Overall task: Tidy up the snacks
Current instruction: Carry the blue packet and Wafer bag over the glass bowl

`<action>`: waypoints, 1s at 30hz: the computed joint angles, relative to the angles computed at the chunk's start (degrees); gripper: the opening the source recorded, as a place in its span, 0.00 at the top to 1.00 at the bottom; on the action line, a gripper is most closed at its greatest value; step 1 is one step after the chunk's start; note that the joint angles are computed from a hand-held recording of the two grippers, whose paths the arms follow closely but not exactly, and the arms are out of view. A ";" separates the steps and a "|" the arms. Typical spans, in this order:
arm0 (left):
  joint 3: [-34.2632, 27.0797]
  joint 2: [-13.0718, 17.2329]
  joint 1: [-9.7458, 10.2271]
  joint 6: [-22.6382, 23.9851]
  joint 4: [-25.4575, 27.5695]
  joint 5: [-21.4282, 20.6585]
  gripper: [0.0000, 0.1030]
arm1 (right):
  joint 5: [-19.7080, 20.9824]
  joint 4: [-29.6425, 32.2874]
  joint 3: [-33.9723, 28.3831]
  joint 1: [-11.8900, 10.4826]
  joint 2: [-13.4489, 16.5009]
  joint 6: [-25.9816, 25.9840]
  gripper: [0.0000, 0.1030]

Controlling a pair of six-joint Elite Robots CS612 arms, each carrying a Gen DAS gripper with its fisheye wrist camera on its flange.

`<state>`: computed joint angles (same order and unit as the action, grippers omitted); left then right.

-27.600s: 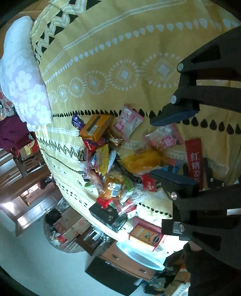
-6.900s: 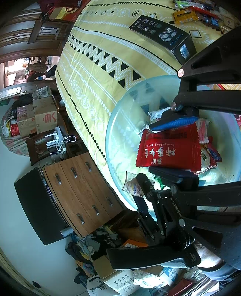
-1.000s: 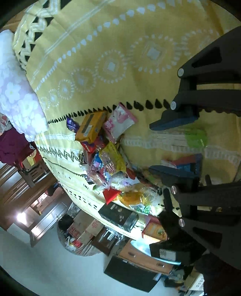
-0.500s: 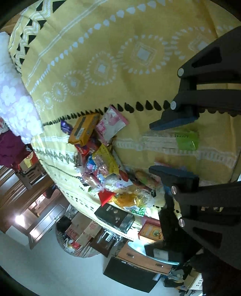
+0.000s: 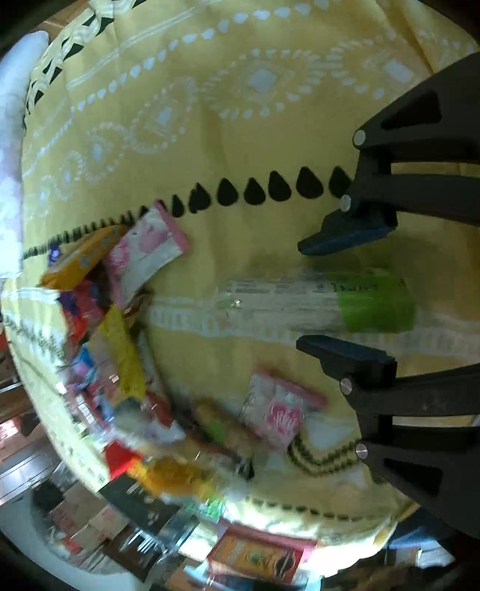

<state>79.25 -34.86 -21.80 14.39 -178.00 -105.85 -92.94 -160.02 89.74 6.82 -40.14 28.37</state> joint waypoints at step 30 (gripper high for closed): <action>-4.88 -1.10 13.31 -24.81 -5.90 27.39 0.56 | 20.15 7.13 -60.60 13.48 21.38 -19.20 0.75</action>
